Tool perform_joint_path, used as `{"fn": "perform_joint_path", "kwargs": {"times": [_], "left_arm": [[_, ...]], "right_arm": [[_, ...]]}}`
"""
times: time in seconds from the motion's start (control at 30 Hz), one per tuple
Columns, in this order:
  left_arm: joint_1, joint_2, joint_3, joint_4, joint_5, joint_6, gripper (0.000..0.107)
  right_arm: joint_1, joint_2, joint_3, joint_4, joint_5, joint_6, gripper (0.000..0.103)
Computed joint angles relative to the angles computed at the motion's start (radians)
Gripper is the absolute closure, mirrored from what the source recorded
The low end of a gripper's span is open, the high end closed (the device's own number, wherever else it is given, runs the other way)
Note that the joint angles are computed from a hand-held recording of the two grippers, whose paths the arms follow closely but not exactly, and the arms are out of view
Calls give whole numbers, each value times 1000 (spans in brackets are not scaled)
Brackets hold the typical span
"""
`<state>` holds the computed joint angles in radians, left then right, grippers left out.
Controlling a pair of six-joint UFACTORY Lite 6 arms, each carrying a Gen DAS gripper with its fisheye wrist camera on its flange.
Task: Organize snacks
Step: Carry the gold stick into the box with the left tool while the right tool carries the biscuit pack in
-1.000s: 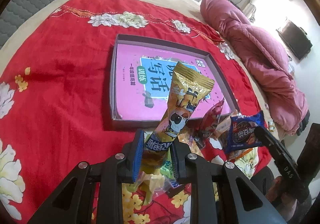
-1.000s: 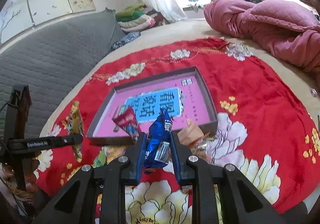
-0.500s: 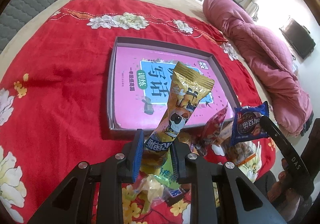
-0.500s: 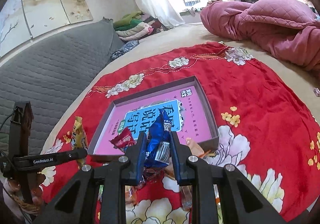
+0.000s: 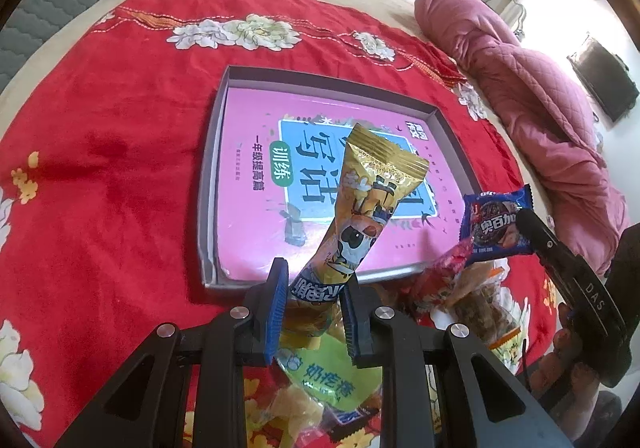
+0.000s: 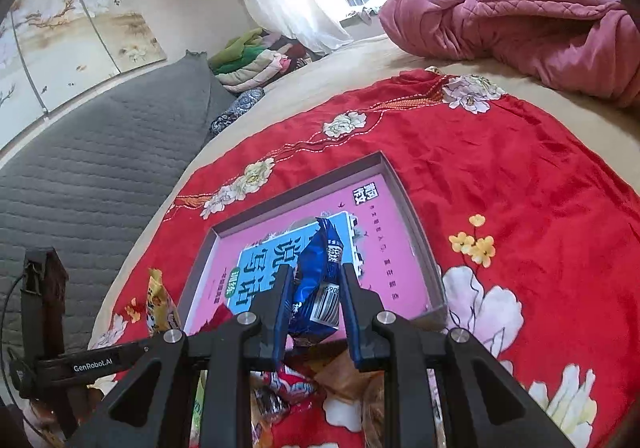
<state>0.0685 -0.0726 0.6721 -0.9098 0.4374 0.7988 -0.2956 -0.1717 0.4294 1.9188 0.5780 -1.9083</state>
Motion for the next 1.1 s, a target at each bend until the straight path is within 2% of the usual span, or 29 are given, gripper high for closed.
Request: {"fn": "perform_joint_path", "kwargs": {"times": [0.43, 0.9, 1.1], "left_arm": [[-4, 116, 73, -65, -28, 36, 81], [-29, 249, 160, -64, -80, 23, 81], [-27, 248, 155, -72, -78, 36, 81]], "right_arm": [[104, 145, 61, 228, -67, -213, 79], [109, 207, 74, 278, -94, -274, 79], [100, 224, 84, 277, -101, -271, 79]]}}
